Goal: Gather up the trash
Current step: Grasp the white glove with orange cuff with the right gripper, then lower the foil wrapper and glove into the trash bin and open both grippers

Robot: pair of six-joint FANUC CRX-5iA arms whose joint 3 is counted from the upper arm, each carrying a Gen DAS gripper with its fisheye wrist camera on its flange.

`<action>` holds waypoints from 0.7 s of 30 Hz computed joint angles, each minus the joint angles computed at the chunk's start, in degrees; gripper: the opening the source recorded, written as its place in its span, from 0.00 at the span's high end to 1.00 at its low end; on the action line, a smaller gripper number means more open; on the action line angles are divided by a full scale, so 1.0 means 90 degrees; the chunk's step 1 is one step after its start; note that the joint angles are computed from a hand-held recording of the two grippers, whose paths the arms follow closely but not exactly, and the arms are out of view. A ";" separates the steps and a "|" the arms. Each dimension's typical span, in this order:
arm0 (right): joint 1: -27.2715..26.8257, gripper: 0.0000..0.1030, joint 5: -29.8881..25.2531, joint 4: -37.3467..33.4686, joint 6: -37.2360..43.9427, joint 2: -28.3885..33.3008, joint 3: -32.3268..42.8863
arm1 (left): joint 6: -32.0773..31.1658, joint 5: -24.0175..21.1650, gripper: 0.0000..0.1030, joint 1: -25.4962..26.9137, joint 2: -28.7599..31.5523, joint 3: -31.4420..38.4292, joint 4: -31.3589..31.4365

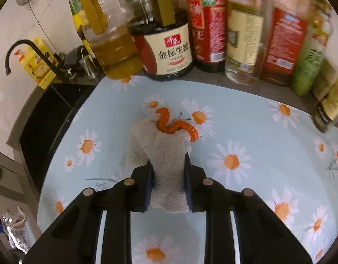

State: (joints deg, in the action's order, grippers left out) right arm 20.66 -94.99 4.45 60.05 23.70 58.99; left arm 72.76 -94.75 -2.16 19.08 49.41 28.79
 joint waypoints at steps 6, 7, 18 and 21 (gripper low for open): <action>0.0655 0.75 0.0447 0.0558 -0.0704 -0.1208 -0.1286 | -0.0484 -0.0160 0.51 0.0097 0.0059 0.0009 0.0312; 0.0881 0.75 0.0573 0.0723 -0.1024 -0.1571 -0.1684 | -0.0557 -0.0176 0.51 0.0118 0.0044 -0.0024 0.0354; 0.3312 0.75 0.0800 0.2041 -0.3791 -0.3585 -0.3920 | -0.1628 -0.0756 0.50 0.0445 -0.0387 -0.0685 0.0705; 0.4061 0.75 0.0609 0.2529 -0.4384 -0.3786 -0.4209 | -0.1822 -0.0929 0.50 0.0527 -0.0524 -0.0831 0.0758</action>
State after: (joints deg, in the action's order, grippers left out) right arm 57.21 -89.51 27.21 20.59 -10.37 21.10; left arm 56.36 -103.11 2.59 14.36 41.93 35.62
